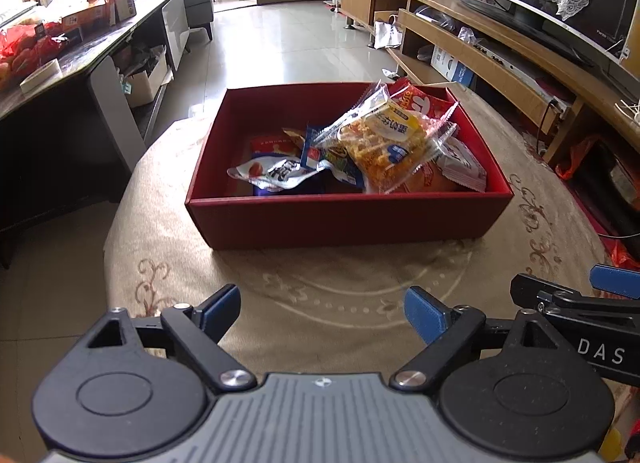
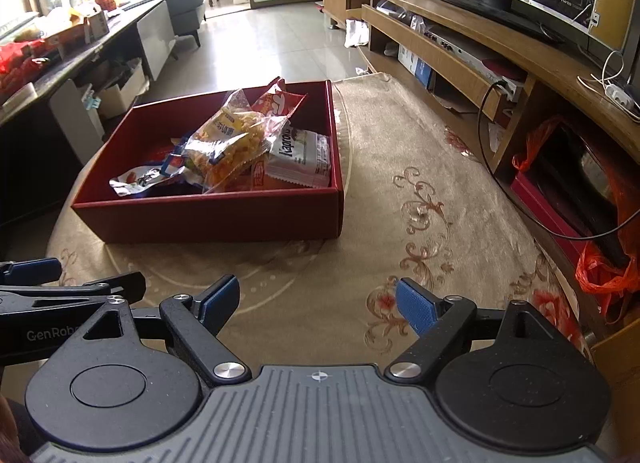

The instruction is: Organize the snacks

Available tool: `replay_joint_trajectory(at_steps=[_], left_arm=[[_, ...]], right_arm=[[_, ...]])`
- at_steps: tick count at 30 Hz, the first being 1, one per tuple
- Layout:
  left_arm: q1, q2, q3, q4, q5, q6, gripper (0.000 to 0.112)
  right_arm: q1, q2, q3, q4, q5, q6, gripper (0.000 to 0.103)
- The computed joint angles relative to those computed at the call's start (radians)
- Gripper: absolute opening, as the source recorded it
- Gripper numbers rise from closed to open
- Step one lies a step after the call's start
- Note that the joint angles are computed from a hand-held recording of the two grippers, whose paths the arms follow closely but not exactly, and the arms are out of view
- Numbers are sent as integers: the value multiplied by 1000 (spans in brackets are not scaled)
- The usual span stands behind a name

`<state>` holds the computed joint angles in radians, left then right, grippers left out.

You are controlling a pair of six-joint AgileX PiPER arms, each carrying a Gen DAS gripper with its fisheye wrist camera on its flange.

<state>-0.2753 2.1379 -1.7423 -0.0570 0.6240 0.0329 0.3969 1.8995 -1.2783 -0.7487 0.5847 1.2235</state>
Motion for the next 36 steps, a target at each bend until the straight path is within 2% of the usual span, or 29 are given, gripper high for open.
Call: replay_joint_trajectory(at_steps=[15,19,31,36], left_arm=[[28,-63,117,-103,-31,57,86],[25,-79,148,-92,-75,55,86],[21,-97,191,-67,-129,31,86],[12,-106,206,-17,-151,-15,93]], right_arm=[[32,-51,78,-43,-25,64,90],[29,-55,83,-42,-36,66,90],[32,-49,77,-42,-34,63,90],[32,-50,78,-46,-35,70,90]])
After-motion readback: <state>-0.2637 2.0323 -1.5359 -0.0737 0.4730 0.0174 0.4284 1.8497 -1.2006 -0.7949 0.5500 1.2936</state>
